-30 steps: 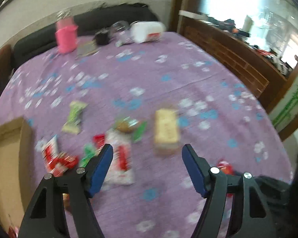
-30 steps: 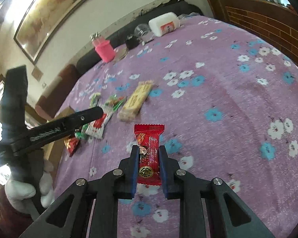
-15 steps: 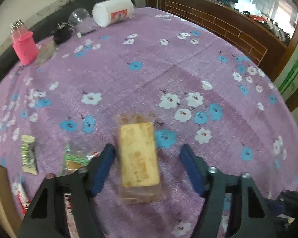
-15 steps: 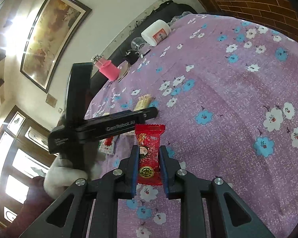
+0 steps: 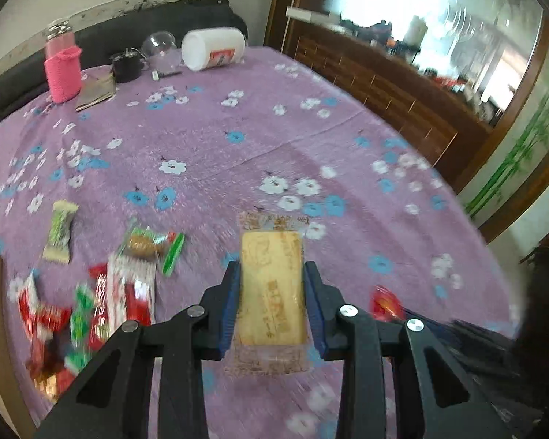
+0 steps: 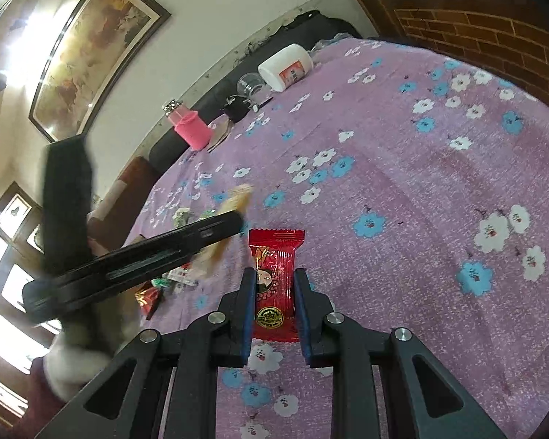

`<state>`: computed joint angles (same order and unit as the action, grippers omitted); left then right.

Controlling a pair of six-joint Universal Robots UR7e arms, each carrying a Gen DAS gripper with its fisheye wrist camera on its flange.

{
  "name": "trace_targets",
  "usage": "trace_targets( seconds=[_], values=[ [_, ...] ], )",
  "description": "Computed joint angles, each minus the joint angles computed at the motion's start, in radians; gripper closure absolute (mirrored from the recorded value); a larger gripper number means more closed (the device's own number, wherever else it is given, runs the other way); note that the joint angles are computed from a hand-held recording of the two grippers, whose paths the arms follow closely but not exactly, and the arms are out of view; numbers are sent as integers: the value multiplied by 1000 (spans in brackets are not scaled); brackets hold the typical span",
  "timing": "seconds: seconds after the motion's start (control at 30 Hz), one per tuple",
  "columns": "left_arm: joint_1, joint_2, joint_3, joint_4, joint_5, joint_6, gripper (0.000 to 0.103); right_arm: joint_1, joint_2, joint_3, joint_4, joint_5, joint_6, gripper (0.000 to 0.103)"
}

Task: Organize snacks
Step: 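Carry both snacks over the cardboard box and release them inside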

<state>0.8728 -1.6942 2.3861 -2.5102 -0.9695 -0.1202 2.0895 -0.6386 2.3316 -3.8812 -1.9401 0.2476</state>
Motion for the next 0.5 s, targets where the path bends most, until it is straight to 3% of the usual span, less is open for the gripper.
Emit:
trace_targets(
  seconds=[0.27, 0.5],
  values=[
    [-90, -353, 55, 190, -11, -126, 71, 30, 6, -26, 49, -98, 12, 81],
    [-177, -652, 45, 425, 103, -233, 70, 75, 22, -66, 125, -205, 0, 81]
  ],
)
